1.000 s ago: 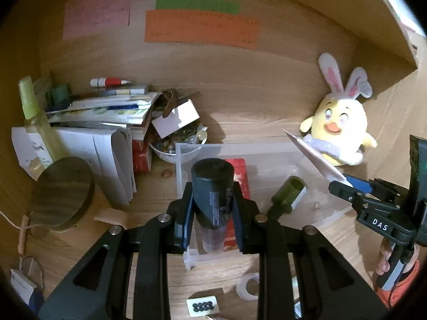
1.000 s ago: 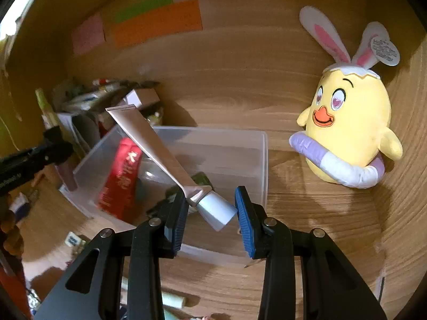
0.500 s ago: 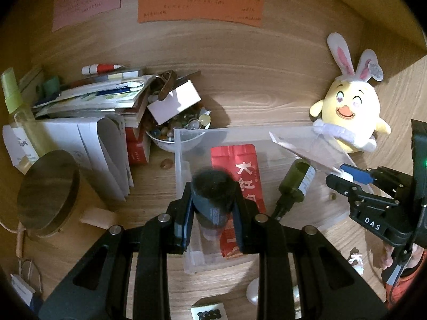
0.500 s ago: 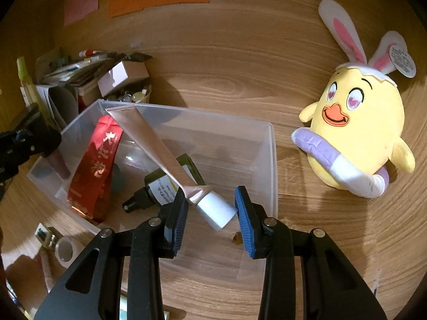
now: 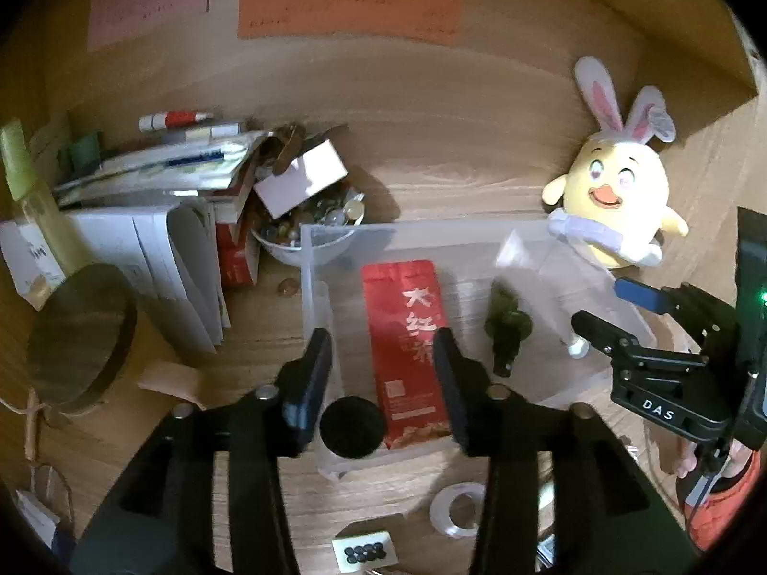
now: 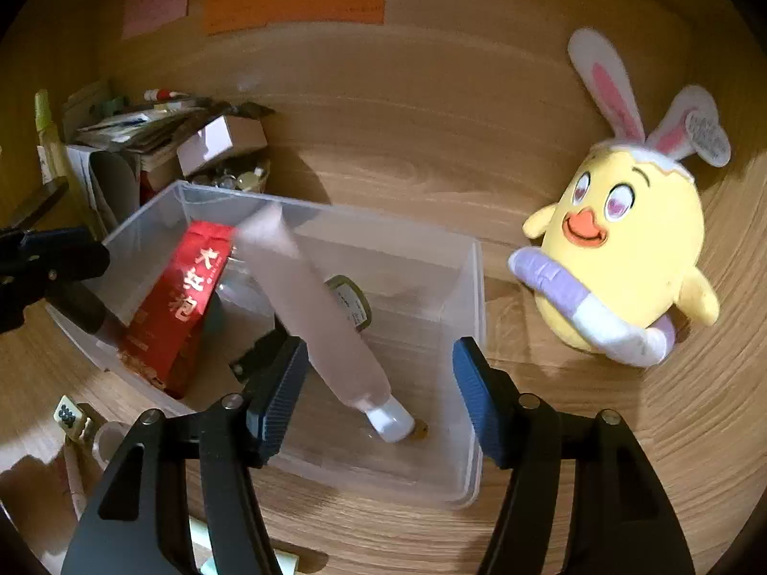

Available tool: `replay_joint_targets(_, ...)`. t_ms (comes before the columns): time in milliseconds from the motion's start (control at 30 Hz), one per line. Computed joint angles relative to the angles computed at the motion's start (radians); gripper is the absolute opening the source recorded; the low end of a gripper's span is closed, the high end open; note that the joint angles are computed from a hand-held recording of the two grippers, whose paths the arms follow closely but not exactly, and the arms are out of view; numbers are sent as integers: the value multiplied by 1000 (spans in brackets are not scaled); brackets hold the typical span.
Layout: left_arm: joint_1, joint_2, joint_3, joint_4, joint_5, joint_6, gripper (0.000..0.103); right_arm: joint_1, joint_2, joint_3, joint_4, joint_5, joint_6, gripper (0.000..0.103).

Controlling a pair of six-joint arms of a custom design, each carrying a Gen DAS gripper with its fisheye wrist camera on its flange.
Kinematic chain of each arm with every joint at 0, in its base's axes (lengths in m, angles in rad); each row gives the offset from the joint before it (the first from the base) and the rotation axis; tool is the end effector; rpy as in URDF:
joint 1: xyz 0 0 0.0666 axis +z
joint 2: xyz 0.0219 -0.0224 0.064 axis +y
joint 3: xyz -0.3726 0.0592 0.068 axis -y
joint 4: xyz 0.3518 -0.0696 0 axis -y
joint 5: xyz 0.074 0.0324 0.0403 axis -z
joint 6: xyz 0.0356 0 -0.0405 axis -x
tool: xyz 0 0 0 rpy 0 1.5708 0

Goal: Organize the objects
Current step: 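Open the left tool dropping the black tube while the right tool releases the pink tube in the bin, then withdraw both tools from the bin, then move the left tool to the white dotted box while the right tool approaches the rope bracelet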

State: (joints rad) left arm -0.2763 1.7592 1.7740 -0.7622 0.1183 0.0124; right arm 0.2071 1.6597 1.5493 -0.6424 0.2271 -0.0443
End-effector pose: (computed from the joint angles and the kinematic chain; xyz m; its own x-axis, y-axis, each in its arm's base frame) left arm 0.5667 -0.1655 0.4146 -0.6583 0.1739 -0.7324 0.3460 0.9340 -0.0893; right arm 0.5415 0.1052 0.3825 -0.6702 -0.0967 -0.7359 -0.0099 0.9925 -0.1215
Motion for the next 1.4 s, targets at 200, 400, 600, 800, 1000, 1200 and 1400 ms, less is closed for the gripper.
replay_joint_targets(200, -7, -64, -56, 46, 6, -17, 65, 7, -50, -31, 31, -10, -3, 70)
replay_joint_targets(400, 1, -126, -120, 64, 24, -15, 73, 18, -124, -95, 74, -15, 9, 79)
replay_joint_targets(600, 17, -182, -197, 78, 25, -15, 80, 11, -197, -172, 90, -36, -5, 81)
replay_joint_targets(800, 29, -222, -270, 83, 11, -35, 89, -5, -245, -251, 76, -45, -28, 81)
replay_joint_targets(1000, 39, -219, -306, 57, 9, -48, 89, -22, -266, -315, 65, -34, -47, 81)
replay_joint_targets(1200, 47, -203, -332, 40, 13, -40, 89, -41, -278, -369, 55, -45, -63, 80)
replay_joint_targets(1400, 50, -182, -346, 23, 16, -29, 89, -59, -273, -397, 36, -89, -70, 77)
